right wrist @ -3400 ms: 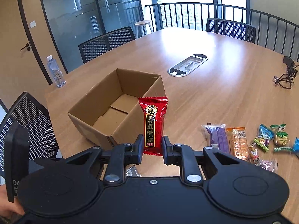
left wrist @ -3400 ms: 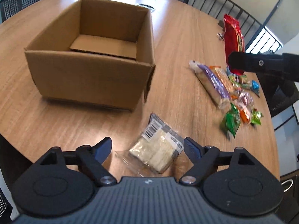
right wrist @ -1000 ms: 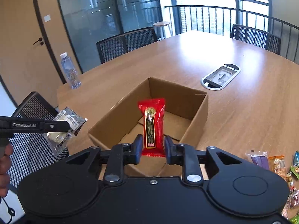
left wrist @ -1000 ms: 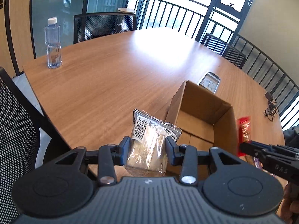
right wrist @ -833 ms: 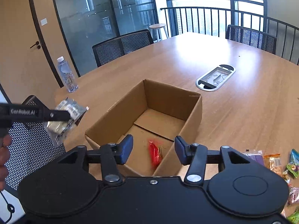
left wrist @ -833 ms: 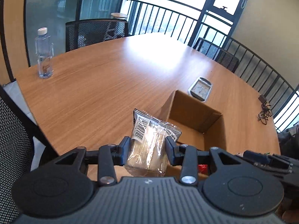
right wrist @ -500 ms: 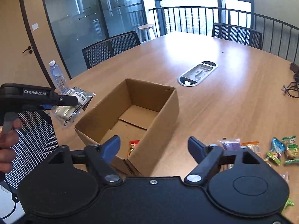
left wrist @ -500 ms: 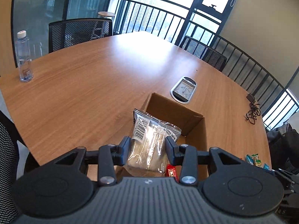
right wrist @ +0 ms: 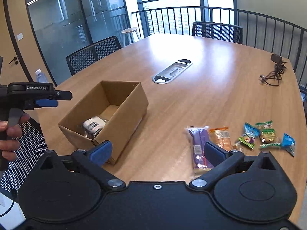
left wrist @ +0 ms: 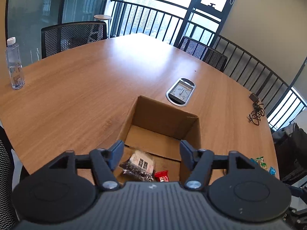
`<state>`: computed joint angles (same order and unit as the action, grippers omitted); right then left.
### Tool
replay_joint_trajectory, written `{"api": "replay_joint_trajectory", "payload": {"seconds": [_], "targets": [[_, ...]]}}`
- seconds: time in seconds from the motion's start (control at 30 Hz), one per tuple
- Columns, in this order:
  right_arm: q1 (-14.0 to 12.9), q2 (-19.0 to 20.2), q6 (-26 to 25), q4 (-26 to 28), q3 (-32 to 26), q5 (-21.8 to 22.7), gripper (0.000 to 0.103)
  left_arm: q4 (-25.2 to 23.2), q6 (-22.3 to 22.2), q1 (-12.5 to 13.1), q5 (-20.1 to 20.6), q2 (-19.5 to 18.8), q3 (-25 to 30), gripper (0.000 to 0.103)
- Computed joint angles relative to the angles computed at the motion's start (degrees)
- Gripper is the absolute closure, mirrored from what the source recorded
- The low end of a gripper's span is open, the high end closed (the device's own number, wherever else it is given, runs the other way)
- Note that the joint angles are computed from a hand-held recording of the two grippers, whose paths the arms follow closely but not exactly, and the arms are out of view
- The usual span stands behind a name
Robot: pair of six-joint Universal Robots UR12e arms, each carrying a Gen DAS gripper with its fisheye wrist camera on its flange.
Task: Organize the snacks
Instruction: 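Lower the white pastry pack into the box and open the left gripper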
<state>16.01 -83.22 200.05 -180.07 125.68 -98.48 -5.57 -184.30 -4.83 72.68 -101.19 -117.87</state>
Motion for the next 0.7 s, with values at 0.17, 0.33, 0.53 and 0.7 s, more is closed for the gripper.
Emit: {"api": "replay_joint_trajectory", "payload": {"seconds": [0.17,0.33,0.53,0.7], "targets": [[-0.3,-1.3,0.7,0.2,1.6,-1.2,0.000,-2.5,0.2,-0.5,0.4,1.0,-0.3,0.018],[-0.1,-2.3,-0.1,1.3,2.6,-4.0,0.000,-2.6,-0.2,-1.1,-0.7,1.9,-0.9,0.001],[-1.6,-4.1,0.4,0.0,4.9,-1.9,0.000,-1.4,-0.2,-1.8,-3.4,2.7,-1.6,0.000],[-3.2,-5.7,3.8,-2.1,7.2,-0.9,0.000,0.0,-0.1,-3.4,-3.7,3.0,-2.0,0.000]]}}
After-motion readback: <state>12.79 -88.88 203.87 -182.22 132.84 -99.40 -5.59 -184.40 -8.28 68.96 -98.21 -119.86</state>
